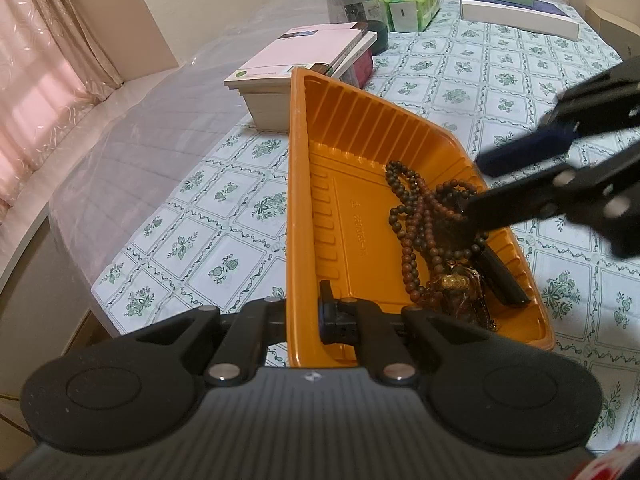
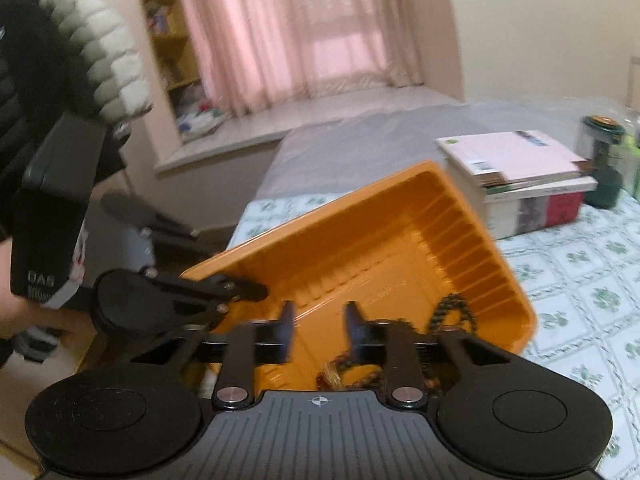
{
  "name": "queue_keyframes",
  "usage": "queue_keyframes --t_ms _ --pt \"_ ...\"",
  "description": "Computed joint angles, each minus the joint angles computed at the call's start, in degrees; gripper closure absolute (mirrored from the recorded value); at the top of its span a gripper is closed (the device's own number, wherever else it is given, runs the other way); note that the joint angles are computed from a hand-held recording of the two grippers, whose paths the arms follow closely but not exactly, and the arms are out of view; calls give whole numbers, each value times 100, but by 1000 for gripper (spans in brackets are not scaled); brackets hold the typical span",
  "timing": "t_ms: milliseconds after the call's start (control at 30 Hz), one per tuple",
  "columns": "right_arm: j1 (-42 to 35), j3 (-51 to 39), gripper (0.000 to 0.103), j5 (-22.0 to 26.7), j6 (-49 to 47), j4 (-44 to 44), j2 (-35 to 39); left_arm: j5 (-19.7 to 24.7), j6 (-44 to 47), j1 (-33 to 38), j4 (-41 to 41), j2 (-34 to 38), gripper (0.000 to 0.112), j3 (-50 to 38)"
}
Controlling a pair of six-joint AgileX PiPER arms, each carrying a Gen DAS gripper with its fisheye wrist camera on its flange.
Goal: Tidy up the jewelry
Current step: 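Grasp the red bead bracelet with the right gripper and drop it into the tray, then pick the small pearl earring with the right gripper and drop it into the tray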
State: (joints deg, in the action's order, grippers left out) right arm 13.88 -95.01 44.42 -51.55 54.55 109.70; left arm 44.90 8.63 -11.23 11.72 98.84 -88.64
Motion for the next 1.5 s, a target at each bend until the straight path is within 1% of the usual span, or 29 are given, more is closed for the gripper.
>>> queue_keyframes --t_ms 100,233,300,433,533,600,700,767,867,967,1233,1500 --pt "-256 378 61 -121 -80 130 -262 -8 -15 -8 9 -4 106 6" --pt "-773 1341 60 -379 -323 531 -729 -40 -68 -30 63 -20 107 40" --pt "-1039 2007 59 -709 -441 576 -991 -43 -75 -37 75 -21 107 40" --pt "-1534 3055 59 -1297 -293 344 -1369 -73 -73 -29 69 -37 107 67" --pt "-1986 3657 59 -1657 -266 285 -1592 -77 -80 -27 72 -46 107 80" --pt "-2252 3856 59 -1841 -204 214 -1660 -74 -110 -41 98 -51 107 81" --pt "-2602 3945 59 -1949 -277 310 -1652 -79 -180 -77 172 -64 106 95" --pt "-2748 3888 59 -1931 -388 433 -1591 -72 -212 -90 201 -66 106 93" --pt "-2816 3762 59 -1895 -651 635 -1485 -57 -229 -92 218 -51 106 72" --pt "-2695 3587 59 -1919 -694 639 -1327 -38 -218 -99 224 -42 106 50" --pt "-2333 3008 59 -2164 -730 551 -664 -8 -156 -75 184 -28 106 29" --pt "-2204 2721 60 -2299 -761 346 -321 -3 -158 -72 190 -25 107 27"
